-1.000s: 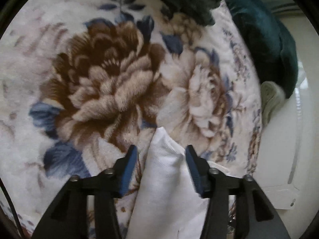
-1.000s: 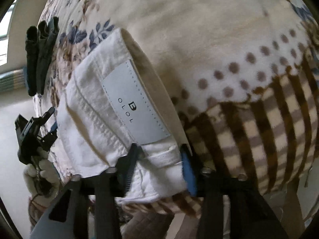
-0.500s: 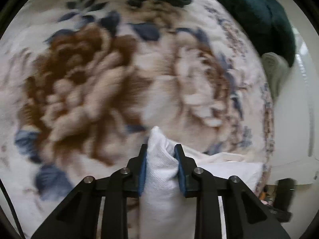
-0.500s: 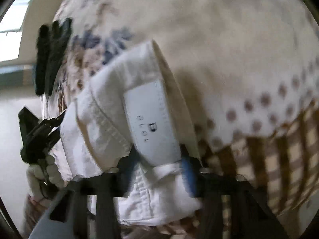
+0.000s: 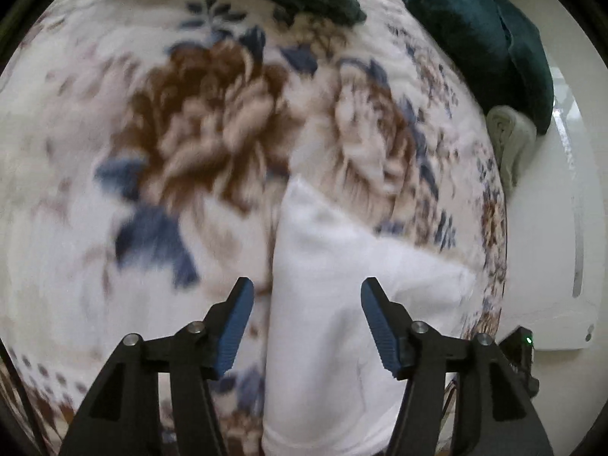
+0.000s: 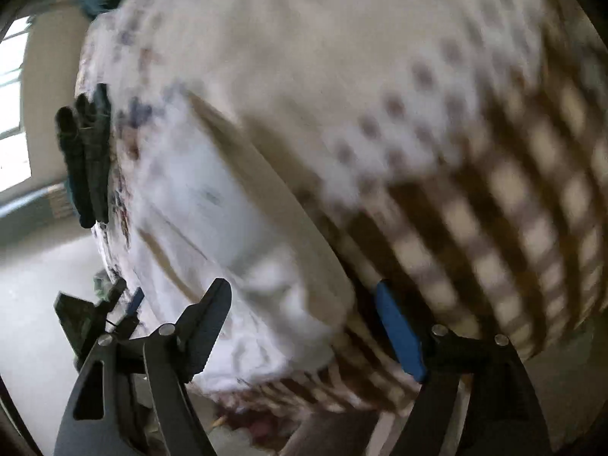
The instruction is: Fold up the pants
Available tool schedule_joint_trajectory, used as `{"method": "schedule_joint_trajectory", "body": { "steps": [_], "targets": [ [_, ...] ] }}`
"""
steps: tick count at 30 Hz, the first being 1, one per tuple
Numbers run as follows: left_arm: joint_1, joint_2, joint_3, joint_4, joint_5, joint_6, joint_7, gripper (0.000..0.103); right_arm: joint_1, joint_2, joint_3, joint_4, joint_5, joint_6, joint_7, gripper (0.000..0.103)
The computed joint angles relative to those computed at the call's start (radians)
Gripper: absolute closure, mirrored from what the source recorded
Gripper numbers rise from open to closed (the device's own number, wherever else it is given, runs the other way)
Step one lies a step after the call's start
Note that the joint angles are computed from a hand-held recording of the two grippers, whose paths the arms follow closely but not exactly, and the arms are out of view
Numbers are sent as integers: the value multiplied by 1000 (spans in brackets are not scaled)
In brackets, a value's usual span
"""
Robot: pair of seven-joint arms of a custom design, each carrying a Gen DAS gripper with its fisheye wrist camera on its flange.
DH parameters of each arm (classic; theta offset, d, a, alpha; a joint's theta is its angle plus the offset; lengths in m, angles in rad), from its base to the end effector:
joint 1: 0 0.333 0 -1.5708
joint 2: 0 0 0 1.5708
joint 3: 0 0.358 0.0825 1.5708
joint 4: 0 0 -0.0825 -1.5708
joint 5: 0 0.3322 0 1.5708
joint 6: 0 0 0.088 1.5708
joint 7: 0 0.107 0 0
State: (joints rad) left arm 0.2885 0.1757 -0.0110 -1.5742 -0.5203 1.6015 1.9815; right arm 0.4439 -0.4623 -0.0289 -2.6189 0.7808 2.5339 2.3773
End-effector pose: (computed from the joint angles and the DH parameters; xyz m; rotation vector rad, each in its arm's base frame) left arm 0.5517 0.1039 0.5879 1.8556 -2.0049 0.5713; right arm 0.3295 0.1353 0.5054 -0.7850 2.4979 0.6763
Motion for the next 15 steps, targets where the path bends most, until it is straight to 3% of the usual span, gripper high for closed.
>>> {"method": "schedule_joint_trajectory", "body": {
  "steps": [1, 2, 3, 5, 8, 12, 15],
  "targets": [
    [-3, -13, 0, -26, 10, 2, 2, 47, 41, -1, -10, -29, 98, 52, -42, 25],
    [-4, -22, 1, -53, 17, -2, 5, 47, 69, -3, -2, -46, 144, 107, -54, 51],
    [-7, -30, 1, -76, 24, -5, 2, 47, 62, 2, 20, -36, 120, 112, -41, 71],
    [-11, -48, 5, -117, 21, 0, -5, 47, -10, -30, 74, -11, -45, 43, 76, 79],
    [-16, -59, 5, -130, 9, -3, 7, 40, -64, -111, 104, -13, -186, 0, 228, 82],
    [-34, -55, -2, -120, 16, -6, 16, 40, -39, -172, 50, -51, -259, -102, 269, 82],
    [-44, -41, -7, -97, 21, -5, 15, 40, -32, -180, 44, -75, -274, -98, 293, 82]
  ]
}}
